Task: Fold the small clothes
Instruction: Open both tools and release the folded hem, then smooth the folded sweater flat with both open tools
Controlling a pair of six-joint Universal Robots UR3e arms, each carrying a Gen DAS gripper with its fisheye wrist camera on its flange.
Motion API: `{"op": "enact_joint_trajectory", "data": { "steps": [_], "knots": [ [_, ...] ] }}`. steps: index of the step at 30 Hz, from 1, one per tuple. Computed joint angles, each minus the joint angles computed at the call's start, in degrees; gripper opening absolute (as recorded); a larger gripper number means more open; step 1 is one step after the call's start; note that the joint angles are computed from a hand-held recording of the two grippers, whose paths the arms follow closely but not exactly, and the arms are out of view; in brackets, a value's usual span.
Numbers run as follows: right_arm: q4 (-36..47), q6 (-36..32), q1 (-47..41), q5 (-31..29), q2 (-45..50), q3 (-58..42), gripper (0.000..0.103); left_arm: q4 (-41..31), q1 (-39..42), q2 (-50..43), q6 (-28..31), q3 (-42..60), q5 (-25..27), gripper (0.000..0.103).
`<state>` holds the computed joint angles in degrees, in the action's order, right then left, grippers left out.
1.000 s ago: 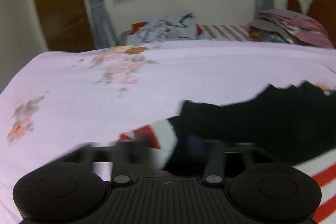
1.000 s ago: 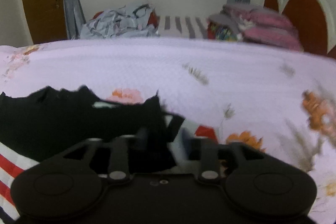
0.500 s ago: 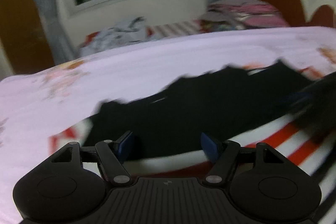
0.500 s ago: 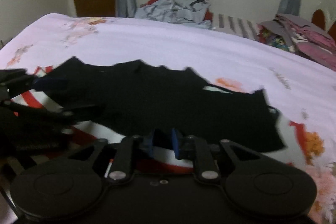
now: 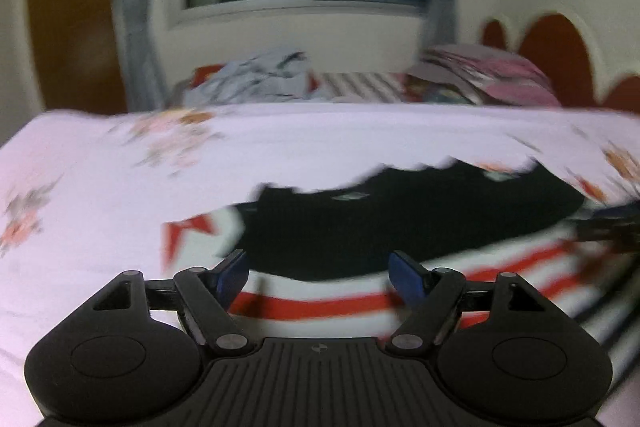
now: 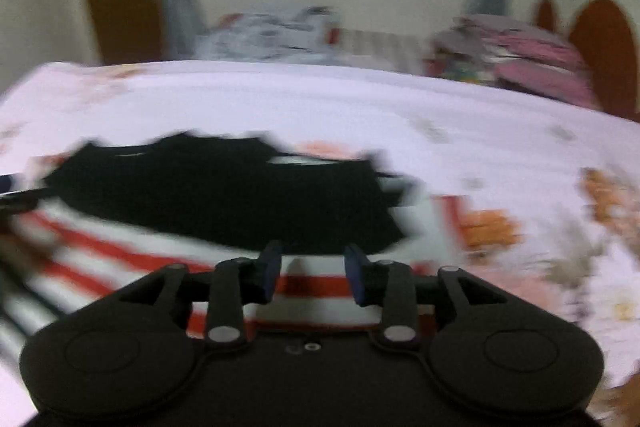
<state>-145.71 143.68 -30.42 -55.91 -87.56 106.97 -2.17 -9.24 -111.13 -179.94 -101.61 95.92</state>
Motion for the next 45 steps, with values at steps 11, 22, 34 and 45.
{"op": "enact_joint_trajectory", "data": {
  "steps": [11,22,34,45],
  "knots": [
    [-0.8,-3.8,0.6,-3.5,-5.5,8.1,0.033,-2.5,-3.9,2.1,-3.5,-5.6,2.0,0.076],
    [12.7,-6.5,-17.8,3.5,-18.3,11.8,0.033,-2.0,-2.3,9.7,-3.3,-12.6,4.7,0.076],
    [18.6,-10.3,-6.9,0.7,-25.9,18.9,0.032,-6.8,-13.6,6.2,-6.3,-9.0,7.7,0.076],
    [31.5,-19.7,-30.2,5.8,-32.5,17.8,0.026,-4.1,2.2,20.5,-3.6,-26.1,1.9,0.076]
  ]
}}
